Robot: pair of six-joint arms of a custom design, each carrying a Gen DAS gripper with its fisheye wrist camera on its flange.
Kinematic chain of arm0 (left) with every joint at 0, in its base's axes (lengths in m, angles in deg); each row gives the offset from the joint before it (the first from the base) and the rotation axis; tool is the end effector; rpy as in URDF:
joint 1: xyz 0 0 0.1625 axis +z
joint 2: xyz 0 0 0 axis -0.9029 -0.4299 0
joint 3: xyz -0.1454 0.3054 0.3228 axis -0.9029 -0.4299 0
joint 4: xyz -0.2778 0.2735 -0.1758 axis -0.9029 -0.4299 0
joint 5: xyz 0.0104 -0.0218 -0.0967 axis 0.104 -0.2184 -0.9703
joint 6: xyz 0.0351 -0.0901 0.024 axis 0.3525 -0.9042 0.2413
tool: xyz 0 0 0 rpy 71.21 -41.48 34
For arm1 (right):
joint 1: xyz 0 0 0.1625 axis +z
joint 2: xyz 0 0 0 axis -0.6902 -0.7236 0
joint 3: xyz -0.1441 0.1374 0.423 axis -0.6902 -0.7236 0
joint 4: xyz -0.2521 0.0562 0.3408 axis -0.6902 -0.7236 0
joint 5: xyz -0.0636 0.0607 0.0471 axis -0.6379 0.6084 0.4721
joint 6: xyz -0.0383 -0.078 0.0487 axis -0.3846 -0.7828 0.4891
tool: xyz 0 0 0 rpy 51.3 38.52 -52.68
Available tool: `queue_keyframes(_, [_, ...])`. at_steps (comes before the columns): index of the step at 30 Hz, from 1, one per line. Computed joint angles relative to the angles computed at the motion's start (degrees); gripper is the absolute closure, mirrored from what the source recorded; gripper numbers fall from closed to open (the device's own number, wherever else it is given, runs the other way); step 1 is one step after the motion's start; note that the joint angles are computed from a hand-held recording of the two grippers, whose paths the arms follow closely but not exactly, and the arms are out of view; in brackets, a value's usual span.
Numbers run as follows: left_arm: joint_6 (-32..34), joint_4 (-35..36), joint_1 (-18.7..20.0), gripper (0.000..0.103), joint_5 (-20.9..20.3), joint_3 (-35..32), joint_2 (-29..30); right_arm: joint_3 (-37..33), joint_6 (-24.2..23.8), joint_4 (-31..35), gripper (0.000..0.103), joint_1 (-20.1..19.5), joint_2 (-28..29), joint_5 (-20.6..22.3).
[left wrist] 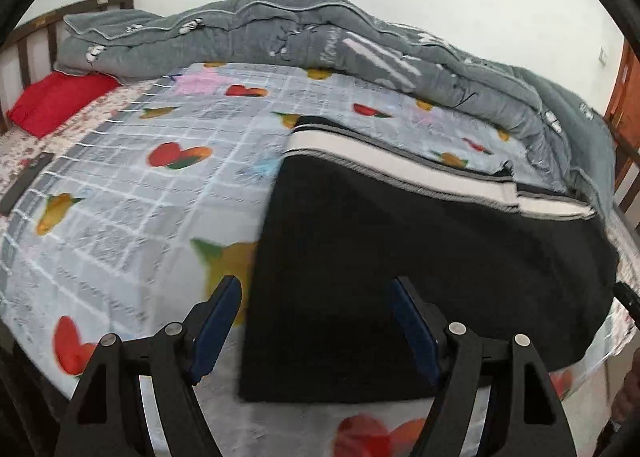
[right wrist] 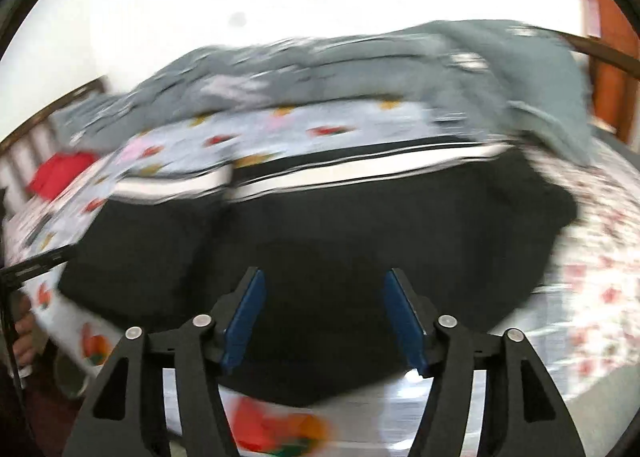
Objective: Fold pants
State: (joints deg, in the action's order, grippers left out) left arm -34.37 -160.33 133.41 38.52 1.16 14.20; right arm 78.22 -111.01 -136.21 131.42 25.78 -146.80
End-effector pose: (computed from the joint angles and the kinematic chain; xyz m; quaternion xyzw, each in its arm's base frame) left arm -0.1147 -0.8533 0.1358 0.0940 0.8771 -0.3637 0.2994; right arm 0.0643 -0.7724 0.2011 0.1335 -0.8423 0.4150 0.3169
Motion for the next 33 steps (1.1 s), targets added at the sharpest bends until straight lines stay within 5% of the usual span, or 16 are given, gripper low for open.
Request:
queue_keyframes(5, [0.7, 0.4, -1.1, 0.029, 1.9, -5.6, 3.7, -0.9, 6.7, 1.4, 0.038, -4.1, -3.5, 0.1])
queue_keyframes(14, [-5.2, 8.9, -0.1, 0.03, 2.1, -11.9, 5.7, -5.4, 11.1, 8.2, 0.038, -8.0, -4.9, -0.8])
queue_keyframes(28, [-4.9, 15.1, 2.5, 0.03, -0.6, -19.0, 7.0, -13.5, 20.0, 16.5, 0.038, -10.8, -1.5, 6.8])
queue_keyframes(33, [-5.9, 21.2, 3.8, 0.045, -2.7, -24.5, 8.6, -17.6, 22.5, 20.0, 0.038, -10.8, 0.2, 7.9])
